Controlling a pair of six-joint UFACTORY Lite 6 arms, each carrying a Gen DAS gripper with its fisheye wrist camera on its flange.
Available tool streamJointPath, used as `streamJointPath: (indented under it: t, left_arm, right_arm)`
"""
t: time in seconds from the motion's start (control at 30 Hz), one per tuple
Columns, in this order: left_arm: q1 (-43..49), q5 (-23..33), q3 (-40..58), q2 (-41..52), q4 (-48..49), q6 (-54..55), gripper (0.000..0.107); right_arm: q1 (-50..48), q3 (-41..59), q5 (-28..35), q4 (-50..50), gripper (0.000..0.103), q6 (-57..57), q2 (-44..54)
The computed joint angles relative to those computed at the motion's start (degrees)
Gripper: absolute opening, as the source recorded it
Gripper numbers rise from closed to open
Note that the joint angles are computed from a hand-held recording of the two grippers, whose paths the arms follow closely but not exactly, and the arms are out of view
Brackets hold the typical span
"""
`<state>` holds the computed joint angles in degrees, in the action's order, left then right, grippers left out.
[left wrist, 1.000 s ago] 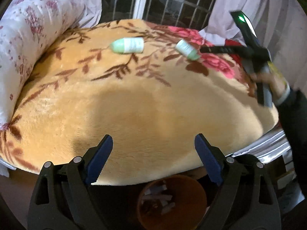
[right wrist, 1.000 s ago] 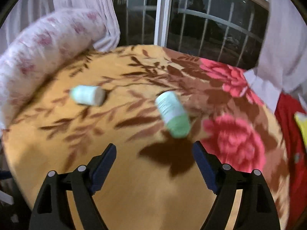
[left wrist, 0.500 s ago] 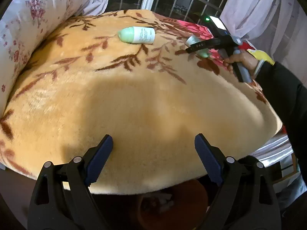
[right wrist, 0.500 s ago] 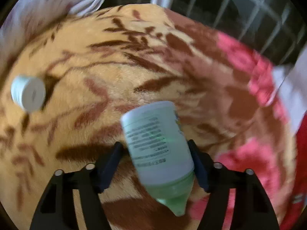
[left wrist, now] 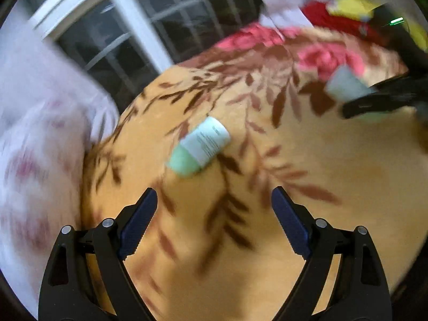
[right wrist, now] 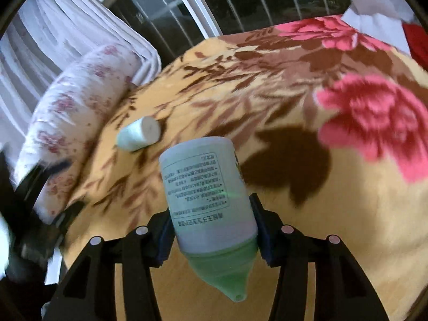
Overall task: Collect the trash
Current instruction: 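Grasp a green-capped white bottle with the right gripper while the left grasps another, then lower both green-capped bottles into the orange bin, opening both grippers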
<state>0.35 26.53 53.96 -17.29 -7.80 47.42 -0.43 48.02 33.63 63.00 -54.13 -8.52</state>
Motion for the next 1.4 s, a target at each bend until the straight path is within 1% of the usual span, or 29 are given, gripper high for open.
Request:
streamJointPath:
  t: [0.03, 0.07, 0.1, 0.17, 0.2, 0.27, 0.3, 0.4, 0.47, 0.5, 0.53, 0.57, 0.6, 0.67, 0.77, 0.87, 0.93, 1.0, 1.07, 1.1, 1.17, 1.2, 1.23, 1.3, 1.37, 1.4]
  left_arm:
    - [-0.1, -0.1, 2.6, 3.6, 0.6, 1.5, 0.085]
    - [-0.3, -0.6, 5.6, 7.6, 1.0, 2.8, 0.085]
    - [0.1, 0.1, 9.8, 12.5, -0.9, 6.5, 0.085]
    - [0.3, 1.5, 16.0, 18.7, -3.4, 10.6, 0.085]
    - [0.5, 1.9, 17.9, 20.7, -5.2, 13.0, 0.085]
    - [1.3, 6.2, 25.1, 27.0, -8.9, 18.2, 0.085]
    - [1.5, 7.4, 26.7, 28.5, -9.5, 19.5, 0.085]
    - [1.0, 8.8, 32.6, 35.0, -8.6, 20.2, 0.085]
    - [1.4, 12.7, 39.0, 40.5, -9.5, 19.6, 0.085]
    - [1.6, 14.1, 41.2, 42.6, -10.0, 19.5, 0.077]
    - [1.5, 14.3, 42.5, 44.4, -9.9, 18.8, 0.067]
    - [1.5, 15.7, 44.0, 46.2, -9.6, 17.8, 0.054]
    - [1.8, 15.6, 43.9, 46.7, -10.7, 17.3, 0.053]
    - [1.9, 13.4, 41.4, 45.2, -12.3, 17.2, 0.053]
    - [1.5, 10.1, 36.9, 42.1, -11.7, 11.6, 0.052]
    - [1.4, 8.3, 32.5, 37.9, -11.5, 3.8, 0.052]
    - [2.6, 8.9, 28.5, 33.9, -15.4, 2.9, 0.052]
    - [3.1, 8.2, 23.5, 29.1, -17.4, 0.7, 0.052]
    - [3.7, 7.8, 16.8, 22.2, -19.8, -0.5, 0.052]
    - [3.7, 7.5, 12.7, 17.8, -19.8, -2.7, 0.052]
    - [3.1, 6.4, 7.5, 11.7, -17.4, -8.1, 0.052]
    - [3.6, 6.7, 4.7, 8.0, -18.3, -8.7, 0.052]
    - [5.0, 7.9, 1.2, 3.2, -20.9, -8.3, 0.052]
    - [5.2, 9.0, -4.9, -6.3, -19.4, -13.0, 0.052]
    - [5.8, 11.1, -9.8, -15.2, -18.7, -15.2, 0.052]
    - [6.4, 13.1, -12.1, -20.0, -18.5, -16.1, 0.052]
  right_arm:
    - [0.7, -3.0, -2.2, 2.1, 0.051, -1.8, -2.2]
    - [1.0, -4.4, -3.0, 3.3, 0.051, -2.9, -2.9]
    - [0.7, -5.4, -2.6, 5.3, 0.051, -4.3, -2.6]
    - [-1.5, -6.2, -0.5, 8.1, 0.051, -6.4, -1.9]
    - [-3.2, -5.7, 1.7, 10.0, 0.051, -8.1, -0.6]
    - [-4.4, -4.9, 3.2, 11.6, 0.051, -9.4, 1.6]
    - [-4.6, -4.7, 3.7, 12.1, 0.051, -9.8, 2.5]
    - [-4.5, -4.8, 3.6, 13.4, 0.051, -11.0, 3.0]
    - [-4.2, -5.1, 3.2, 14.0, 0.051, -11.8, 2.8]
    - [-4.3, -5.0, 3.3, 14.2, 0.051, -12.1, 3.1]
    - [-4.4, -4.8, 3.6, 14.4, 0.051, -12.3, 3.5]
    - [-4.8, -4.8, 4.1, 14.6, 0.051, -12.6, 3.8]
    - [-5.0, -4.7, 4.4, 14.8, 0.051, -12.7, 4.1]
    - [-5.1, -4.7, 4.5, 15.1, 0.051, -13.0, 4.2]
    - [-5.1, -4.7, 4.5, 15.3, 0.051, -13.3, 4.3]
    - [-5.4, -5.1, 4.8, 15.9, 0.051, -13.9, 3.9]
    - [-5.5, -5.4, 4.8, 16.2, 0.050, -14.2, 3.7]
    - [-5.6, -5.6, 4.8, 16.3, 0.050, -14.4, 3.5]
    - [-5.4, -5.7, 4.5, 16.1, 0.050, -14.1, 3.2]
    - [-5.3, -5.7, 4.2, 15.9, 0.050, -13.8, 3.1]
    - [-4.7, -5.9, 3.0, 14.9, 0.050, -12.6, 2.1]
    - [-4.1, -6.2, 1.8, 13.8, 0.050, -11.2, 0.9]
    - [-3.7, -6.8, 0.7, 12.9, 0.050, -9.7, -0.8]
    - [-3.5, -8.1, -0.2, 11.7, 0.050, -7.8, -4.4]
    - [-4.2, -10.4, 1.6, 9.8, 0.050, -4.4, -9.8]
    - [-4.3, -11.7, 2.4, 8.1, 0.050, -2.2, -12.8]
